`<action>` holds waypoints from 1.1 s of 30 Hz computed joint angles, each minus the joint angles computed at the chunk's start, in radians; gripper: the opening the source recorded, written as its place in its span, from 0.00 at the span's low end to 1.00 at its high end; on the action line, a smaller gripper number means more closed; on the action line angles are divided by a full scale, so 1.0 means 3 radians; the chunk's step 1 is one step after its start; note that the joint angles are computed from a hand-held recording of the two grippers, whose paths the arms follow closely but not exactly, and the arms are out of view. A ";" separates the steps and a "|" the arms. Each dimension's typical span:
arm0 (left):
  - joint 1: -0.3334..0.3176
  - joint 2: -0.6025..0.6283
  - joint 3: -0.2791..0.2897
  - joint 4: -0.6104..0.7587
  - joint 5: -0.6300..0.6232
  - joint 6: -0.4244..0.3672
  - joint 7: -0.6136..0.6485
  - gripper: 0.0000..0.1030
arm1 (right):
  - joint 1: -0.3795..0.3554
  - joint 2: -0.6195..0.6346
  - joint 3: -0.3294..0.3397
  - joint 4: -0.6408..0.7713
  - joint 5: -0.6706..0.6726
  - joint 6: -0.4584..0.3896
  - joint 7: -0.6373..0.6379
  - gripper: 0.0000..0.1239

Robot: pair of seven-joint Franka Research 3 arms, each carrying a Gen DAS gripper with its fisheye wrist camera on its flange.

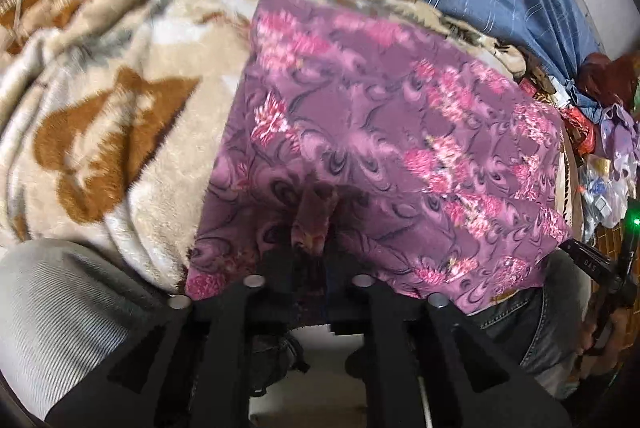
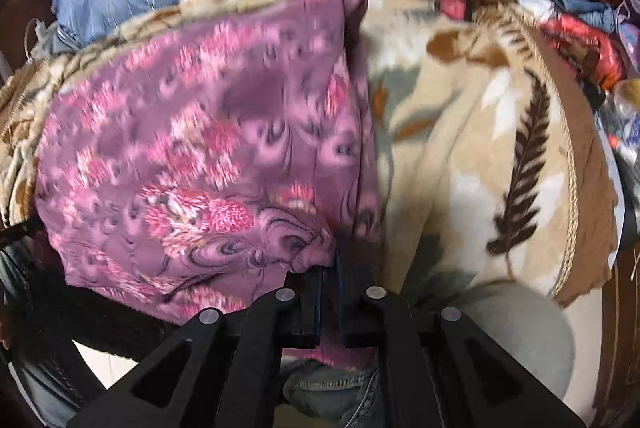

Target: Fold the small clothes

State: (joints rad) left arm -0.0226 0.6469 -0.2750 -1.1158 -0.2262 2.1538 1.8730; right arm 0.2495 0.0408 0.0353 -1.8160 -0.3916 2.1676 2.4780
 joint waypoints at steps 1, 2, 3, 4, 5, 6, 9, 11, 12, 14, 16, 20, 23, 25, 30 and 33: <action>-0.0008 -0.0149 0.0011 -0.0221 0.0035 0.0173 0.0042 0.17 | 0.0017 0.0010 0.0011 0.0052 -0.0025 -0.0128 0.0049 0.14; -0.0038 -0.0291 0.0032 -0.0434 0.0104 0.0362 0.0083 0.20 | 0.0034 -0.0006 0.0021 0.0082 -0.0044 -0.0217 0.0114 0.18; -0.0076 -0.0393 0.0061 -0.0589 0.0191 0.0505 0.0091 0.25 | 0.0042 -0.0038 0.0028 0.0076 -0.0032 -0.0217 0.0151 0.31; -0.0131 -0.0509 0.0102 -0.0761 0.0314 0.0672 0.0080 0.35 | 0.0049 -0.0085 0.0040 0.0062 0.0014 -0.0190 0.0175 0.42; -0.0157 -0.0592 0.0115 -0.0877 0.0380 0.0771 0.0058 0.41 | 0.0057 -0.0100 0.0056 0.0086 0.0064 -0.0213 0.0165 0.46; -0.0167 -0.0696 0.0111 -0.1021 0.0407 0.0879 0.0040 0.50 | 0.0067 -0.0102 0.0074 0.0134 0.0120 -0.0272 0.0137 0.49; -0.0145 -0.0843 0.0049 -0.1165 0.0353 0.0905 0.0085 0.52 | 0.0106 -0.0070 0.0116 0.0304 0.0305 -0.0442 0.0074 0.52; -0.0138 -0.0970 0.0020 -0.1293 0.0295 0.0947 0.0140 0.53 | 0.0141 -0.0046 0.0136 0.0384 0.0358 -0.0501 0.0037 0.52; -0.0152 -0.1012 0.0022 -0.1325 0.0295 0.0959 0.0150 0.54 | 0.0167 -0.0038 0.0149 0.0410 0.0342 -0.0514 0.0039 0.52; -0.0167 -0.1076 0.0021 -0.1360 0.0276 0.0973 0.0199 0.54 | 0.0213 -0.0012 0.0166 0.0480 0.0302 -0.0546 0.0016 0.52; -0.0173 -0.1133 0.0015 -0.1403 0.0227 0.1000 0.0250 0.55 | 0.0259 0.0022 0.0177 0.0567 0.0255 -0.0573 -0.0018 0.53; -0.0183 -0.1183 0.0034 -0.1438 0.0147 0.0997 0.0265 0.55 | 0.0323 0.0047 0.0171 0.0655 0.0170 -0.0590 -0.0017 0.55; -0.0186 -0.1187 0.0049 -0.1430 0.0106 0.0958 0.0262 0.55 | 0.0341 0.0049 0.0160 0.0684 0.0148 -0.0586 -0.0008 0.55; -0.0173 -0.1176 0.0048 -0.1431 0.0056 0.0970 0.0288 0.58 | 0.0346 0.0040 0.0154 0.0674 0.0121 -0.0572 0.0014 0.55; -0.0067 -0.0882 0.0072 -0.1018 -0.0179 0.0372 0.0028 0.59 | 0.0245 -0.0223 0.0098 0.0148 0.0142 -0.0017 0.0230 0.56; 0.0031 -0.0699 0.0082 -0.0808 -0.0370 0.0090 -0.0279 0.59 | 0.0093 -0.0460 0.0071 -0.0331 0.0321 0.0512 0.0405 0.56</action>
